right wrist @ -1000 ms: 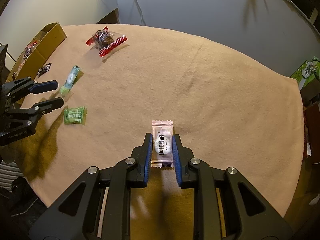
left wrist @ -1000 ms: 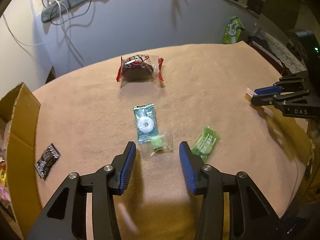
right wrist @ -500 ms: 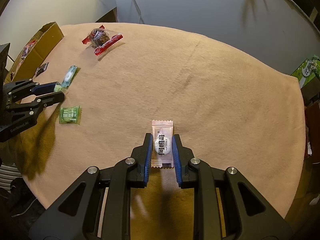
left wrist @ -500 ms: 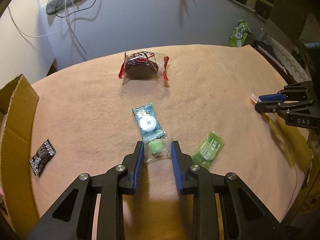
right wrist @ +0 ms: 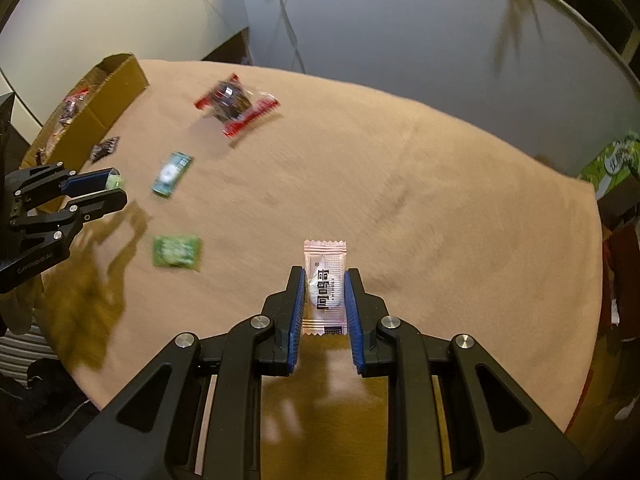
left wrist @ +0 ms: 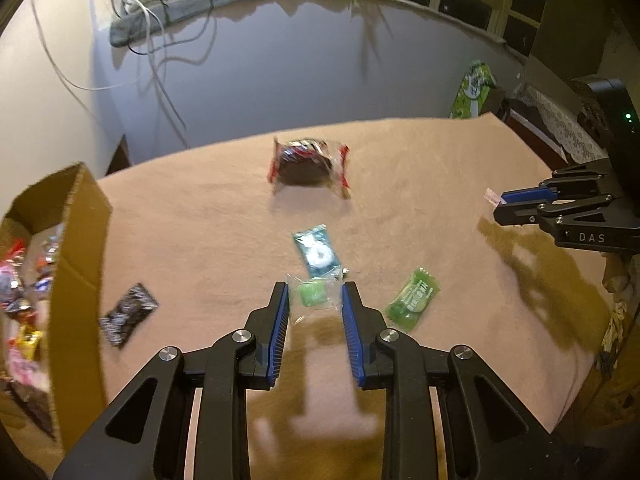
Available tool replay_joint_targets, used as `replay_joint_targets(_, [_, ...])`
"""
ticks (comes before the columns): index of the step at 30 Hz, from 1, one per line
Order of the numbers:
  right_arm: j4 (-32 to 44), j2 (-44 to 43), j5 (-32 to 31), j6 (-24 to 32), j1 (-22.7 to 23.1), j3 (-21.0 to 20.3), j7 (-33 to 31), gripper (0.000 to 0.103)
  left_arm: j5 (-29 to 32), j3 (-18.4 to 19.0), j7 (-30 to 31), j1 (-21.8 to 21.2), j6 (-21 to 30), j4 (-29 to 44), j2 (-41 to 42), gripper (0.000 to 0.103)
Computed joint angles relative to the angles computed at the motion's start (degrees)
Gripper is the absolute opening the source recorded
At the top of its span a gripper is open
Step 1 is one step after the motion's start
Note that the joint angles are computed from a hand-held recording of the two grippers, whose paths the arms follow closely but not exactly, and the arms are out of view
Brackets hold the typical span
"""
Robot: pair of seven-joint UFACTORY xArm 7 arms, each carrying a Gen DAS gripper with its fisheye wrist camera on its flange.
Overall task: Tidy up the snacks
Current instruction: 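Carry the pink-white candy and green candy to the box and open both tools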
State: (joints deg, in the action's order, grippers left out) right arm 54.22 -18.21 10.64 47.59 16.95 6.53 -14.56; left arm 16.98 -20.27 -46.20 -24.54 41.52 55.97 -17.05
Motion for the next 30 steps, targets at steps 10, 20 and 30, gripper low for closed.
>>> replay_joint_targets(10, [8.6,5.5,-0.5,0.0,4.4,4.1,1.4,0.021,-1.5,1.0,0.7,2.6,1.8,-6.0,-10.9,0.025])
replay_joint_targets(20, [20.8,15.7,-3.2,0.4,9.6,7.8,2.6,0.021,-5.0,2.0,2.8,6.4,5.0,-12.1,-22.0,0.025])
replay_joint_targets(30, [35.8,27.8,-7.7,2.9,15.2,9.4,4.3,0.021,-6.8,3.6,5.6,10.6,9.1,-16.7,-31.3,0.025])
